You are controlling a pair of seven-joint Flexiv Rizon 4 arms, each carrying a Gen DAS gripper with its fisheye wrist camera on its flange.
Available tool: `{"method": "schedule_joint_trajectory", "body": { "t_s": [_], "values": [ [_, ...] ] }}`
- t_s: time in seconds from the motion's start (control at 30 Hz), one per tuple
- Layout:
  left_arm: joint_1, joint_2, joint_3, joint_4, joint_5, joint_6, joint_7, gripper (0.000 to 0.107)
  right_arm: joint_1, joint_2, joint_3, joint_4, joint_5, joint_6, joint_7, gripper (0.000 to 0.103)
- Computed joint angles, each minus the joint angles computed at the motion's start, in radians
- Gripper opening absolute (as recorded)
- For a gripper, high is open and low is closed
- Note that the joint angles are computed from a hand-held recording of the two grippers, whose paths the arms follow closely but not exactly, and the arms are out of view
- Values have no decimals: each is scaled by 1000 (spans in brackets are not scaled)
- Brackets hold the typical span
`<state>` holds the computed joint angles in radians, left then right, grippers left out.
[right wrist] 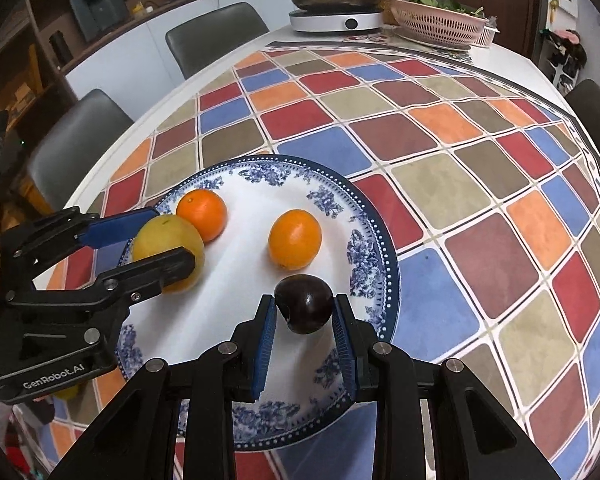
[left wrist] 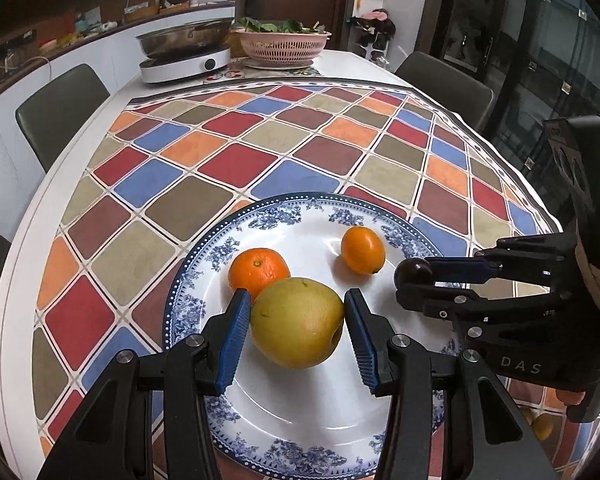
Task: Organize fruits
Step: 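Open the left tool to set the pear on the plate while the right tool releases the plum, then withdraw both tools from the plate toward the remaining fruits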
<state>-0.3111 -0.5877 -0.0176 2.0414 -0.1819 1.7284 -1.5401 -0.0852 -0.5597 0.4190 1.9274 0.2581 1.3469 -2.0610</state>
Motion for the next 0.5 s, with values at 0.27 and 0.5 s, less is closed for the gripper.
{"method": "schedule_joint_trajectory", "body": {
  "t_s": [0.27,0.5],
  "values": [
    [22,10,-21,0,5,-2,-1,48,6,0,-6,-3,0,-2,16,43],
    [-78,51,87,24,-7,10,-30,48,-19,36,21,32,19,50,-1,43]
  ]
}}
